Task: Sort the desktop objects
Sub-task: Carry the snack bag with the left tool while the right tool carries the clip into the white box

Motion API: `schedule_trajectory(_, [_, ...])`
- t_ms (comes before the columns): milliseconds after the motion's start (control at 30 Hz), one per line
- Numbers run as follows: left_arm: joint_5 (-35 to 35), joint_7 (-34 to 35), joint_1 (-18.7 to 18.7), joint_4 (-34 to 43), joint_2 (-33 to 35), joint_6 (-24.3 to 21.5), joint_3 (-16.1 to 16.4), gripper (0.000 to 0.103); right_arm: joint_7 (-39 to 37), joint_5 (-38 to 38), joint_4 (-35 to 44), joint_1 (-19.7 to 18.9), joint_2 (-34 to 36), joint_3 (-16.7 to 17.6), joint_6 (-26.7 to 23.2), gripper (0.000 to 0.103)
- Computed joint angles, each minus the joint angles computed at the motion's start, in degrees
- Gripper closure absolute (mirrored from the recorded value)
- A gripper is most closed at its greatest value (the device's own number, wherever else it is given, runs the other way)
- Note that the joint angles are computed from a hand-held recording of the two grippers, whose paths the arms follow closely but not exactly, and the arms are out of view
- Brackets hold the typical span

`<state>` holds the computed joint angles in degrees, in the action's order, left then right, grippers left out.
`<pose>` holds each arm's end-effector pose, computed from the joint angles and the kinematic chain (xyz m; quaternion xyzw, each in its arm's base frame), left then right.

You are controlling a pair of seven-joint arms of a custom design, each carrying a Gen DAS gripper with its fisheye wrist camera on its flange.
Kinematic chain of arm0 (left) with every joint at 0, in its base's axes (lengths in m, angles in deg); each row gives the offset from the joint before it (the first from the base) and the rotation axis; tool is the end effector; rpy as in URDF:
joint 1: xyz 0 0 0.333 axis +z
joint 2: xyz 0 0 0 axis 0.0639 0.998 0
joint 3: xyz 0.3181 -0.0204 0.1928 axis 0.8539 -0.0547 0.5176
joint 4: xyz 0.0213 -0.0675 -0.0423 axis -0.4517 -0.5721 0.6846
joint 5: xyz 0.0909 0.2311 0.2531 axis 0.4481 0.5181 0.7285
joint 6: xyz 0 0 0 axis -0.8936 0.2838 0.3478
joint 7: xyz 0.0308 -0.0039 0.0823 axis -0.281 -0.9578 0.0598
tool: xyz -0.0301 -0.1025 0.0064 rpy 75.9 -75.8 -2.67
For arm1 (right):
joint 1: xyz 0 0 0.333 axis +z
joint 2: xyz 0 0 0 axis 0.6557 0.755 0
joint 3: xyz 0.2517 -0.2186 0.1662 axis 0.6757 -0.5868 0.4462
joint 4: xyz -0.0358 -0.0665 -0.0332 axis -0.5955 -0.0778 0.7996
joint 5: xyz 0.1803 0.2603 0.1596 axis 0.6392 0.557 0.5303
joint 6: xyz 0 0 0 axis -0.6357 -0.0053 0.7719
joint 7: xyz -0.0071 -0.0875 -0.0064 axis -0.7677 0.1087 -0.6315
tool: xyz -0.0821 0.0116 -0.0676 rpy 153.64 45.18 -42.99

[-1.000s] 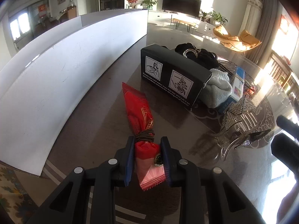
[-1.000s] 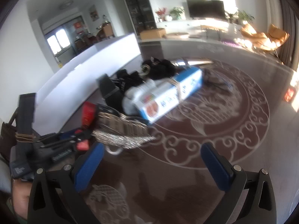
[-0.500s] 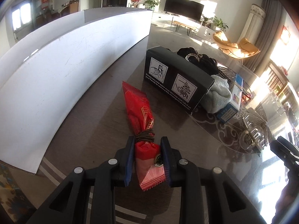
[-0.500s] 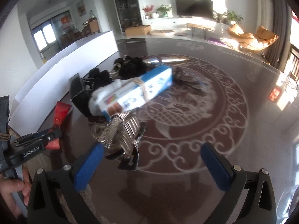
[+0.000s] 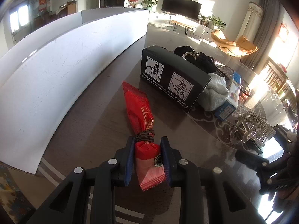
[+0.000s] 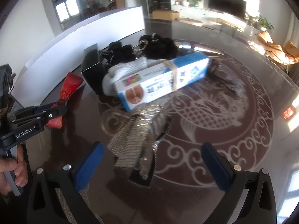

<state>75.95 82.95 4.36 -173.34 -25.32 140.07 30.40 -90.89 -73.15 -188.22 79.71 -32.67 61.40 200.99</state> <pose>0.5357 -0.2249 0.2708 -0.4775 0.8224 -0.2959 0.0904 0.4392 0.3895 0.2504 -0.6290 0.7238 -0.1893 0.2112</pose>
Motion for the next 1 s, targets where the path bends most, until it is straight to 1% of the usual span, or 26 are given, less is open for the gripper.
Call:
schedule_trajectory(33, [0.1,-0.1,0.2,0.1,0.1,0.0,-0.2,0.076,-2.5,0.6,1.2,0.1,0.8,0.4,-0.5,0.000])
schedule_trajectory(100, [0.2,-0.2,0.4,0.1,0.2,0.0,-0.4,0.076,-7.5,4.1,2.8,0.4,2.0,1.0,-2.6,0.000])
schedule_trajectory(133, [0.3,-0.3,0.8,0.2,0.4,0.0,-0.7,0.076,-8.6,5.9,3.2,0.9,2.2,0.8,-3.9,0.000])
schedule_trajectory(167, [0.8,-0.4,1.9,0.3,0.7,-0.3,-1.9,0.076,-7.9,6.6,3.2,1.4,2.3,0.2,-4.4,0.000])
schedule_trajectory(200, [1.4,-0.4,3.1,0.4,1.0,-0.6,-3.0,0.076,-5.3,5.7,2.8,2.0,2.1,-0.9,-3.6,0.001])
schedule_trajectory(233, [2.0,-0.4,4.4,0.4,1.3,-0.9,-4.3,0.076,-1.7,4.1,2.0,2.5,1.7,-2.1,-2.7,0.022])
schedule_trajectory(267, [2.8,-0.4,6.0,0.4,1.7,-1.2,-5.8,0.076,0.7,3.4,1.3,3.4,0.9,-2.7,-4.2,0.046])
schedule_trajectory(333, [4.4,-0.1,8.9,-0.4,2.1,-0.2,-8.5,0.077,8.8,-1.8,-0.8,2.8,-0.8,-3.2,-1.2,0.054])
schedule_trajectory(367, [5.8,0.0,11.2,-0.9,2.6,0.5,-10.5,0.077,10.9,-3.4,-1.7,2.5,-1.6,-2.8,-1.2,0.054])
schedule_trajectory(467, [11.2,-0.9,19.6,-2.9,4.2,2.0,-17.6,0.077,13.3,-6.0,-4.4,1.8,-4.6,-0.7,-2.1,0.054])
schedule_trajectory(533, [14.4,-2.7,24.7,-4.2,5.2,2.1,-21.5,0.077,13.7,-6.9,-6.1,1.2,-6.8,0.9,-3.0,0.054])
schedule_trajectory(600, [16.5,-4.6,28.2,-5.5,5.2,2.1,-23.9,0.077,13.2,-7.2,-7.0,0.2,-8.3,2.5,-3.5,0.054])
schedule_trajectory(700, [19.0,-6.9,32.2,-6.6,4.0,1.6,-26.3,0.077,13.7,-9.0,-6.4,-1.9,-9.6,4.5,-2.7,0.054])
schedule_trajectory(733, [19.9,-7.9,34.4,-6.4,4.0,0.5,-28.2,0.077,13.6,-9.8,-5.2,-2.6,-9.5,5.1,-2.4,0.054])
schedule_trajectory(800, [20.6,-9.5,39.7,-5.1,4.7,-2.8,-33.2,0.077,12.0,-10.5,-1.9,-3.7,-8.9,5.9,-1.5,0.054])
schedule_trajectory(867, [19.4,-9.4,44.7,-2.3,6.1,-6.9,-38.4,0.077,9.0,-10.5,3.2,-4.6,-7.3,6.1,-0.1,0.054])
schedule_trajectory(900, [18.2,-9.1,46.6,-0.3,7.1,-9.3,-40.5,0.077,6.5,-9.7,6.5,-4.9,-6.0,6.1,0.7,0.054])
schedule_trajectory(933, [16.9,-8.7,47.8,1.9,7.8,-11.4,-41.9,0.077,3.5,-8.3,10.0,-5.1,-4.4,5.9,1.7,0.054])
schedule_trajectory(967, [15.6,-8.4,48.2,4.1,7.9,-13.0,-42.0,0.077,0.0,-6.3,14.1,-5.2,-2.5,5.6,2.7,0.054])
schedule_trajectory(1000, [14.2,-8.2,47.1,6.7,7.1,-14.4,-40.7,0.077,-3.8,-3.8,18.3,-5.3,-0.3,5.6,3.6,0.055])
